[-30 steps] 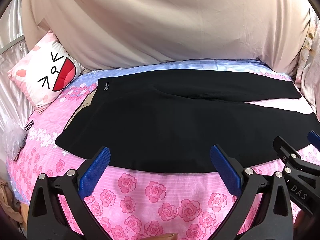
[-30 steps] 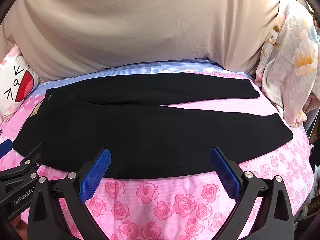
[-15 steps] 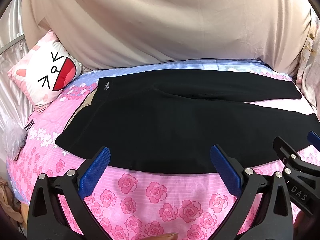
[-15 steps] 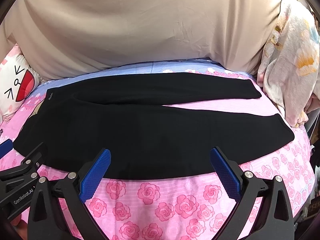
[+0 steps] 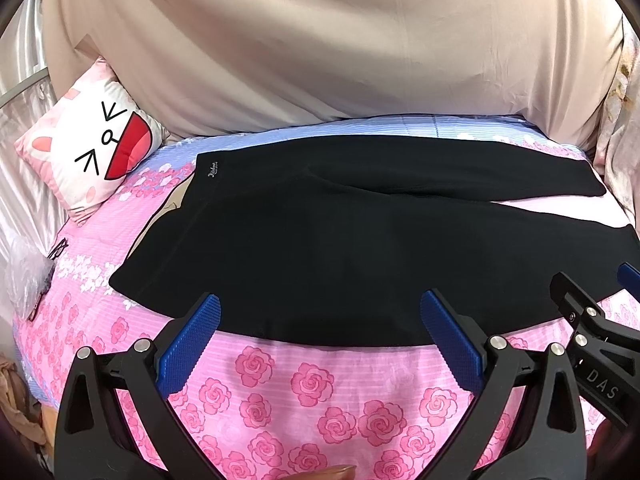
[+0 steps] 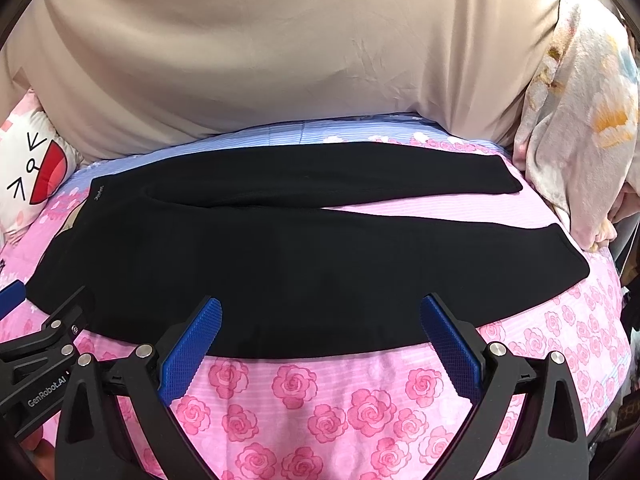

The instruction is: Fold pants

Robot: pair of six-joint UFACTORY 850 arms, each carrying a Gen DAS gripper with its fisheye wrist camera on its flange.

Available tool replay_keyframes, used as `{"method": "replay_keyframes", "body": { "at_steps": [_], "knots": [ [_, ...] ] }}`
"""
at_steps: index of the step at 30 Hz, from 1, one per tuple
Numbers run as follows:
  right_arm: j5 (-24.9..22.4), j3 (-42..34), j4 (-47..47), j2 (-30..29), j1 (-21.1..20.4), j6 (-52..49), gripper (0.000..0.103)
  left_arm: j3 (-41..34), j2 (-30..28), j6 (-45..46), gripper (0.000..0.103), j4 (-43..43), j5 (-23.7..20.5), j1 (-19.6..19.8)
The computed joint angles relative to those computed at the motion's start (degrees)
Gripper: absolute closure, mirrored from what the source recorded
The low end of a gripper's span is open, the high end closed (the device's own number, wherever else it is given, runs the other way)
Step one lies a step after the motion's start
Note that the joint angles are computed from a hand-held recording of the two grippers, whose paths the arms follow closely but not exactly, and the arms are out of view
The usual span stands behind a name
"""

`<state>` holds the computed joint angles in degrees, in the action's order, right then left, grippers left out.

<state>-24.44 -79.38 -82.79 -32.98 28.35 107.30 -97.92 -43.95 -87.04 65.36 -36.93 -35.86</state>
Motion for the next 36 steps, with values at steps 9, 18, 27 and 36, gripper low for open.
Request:
{"method": "replay_keyframes", "body": {
  "at_steps": [9,18,27,36],
  "knots": [
    [0.2,0.0,-0.1,-0.1,-0.2,0.3,0.005,-0.7,-0.4,0.3,0.005,0.1,-0.9,-0.4],
    [0.5,0.7,-0.8,0.7,-0.3,1.1,0.005,-0.9,-0.5,0.6,0.005,0.1,-1.5,-0.7],
    [-0.4,0.4,0.2,0.9,-0.5,-0.8,0.005,-1.8,-0.8,1.2,0.005,-0.1,-1.7,-0.8],
    [0.3,-2.4,2.9,-1.6,-3.6,-4.2,0.005,-10.5,-6.0,11.0,0.005,-7.2,-4.1,-0.4]
  ]
}}
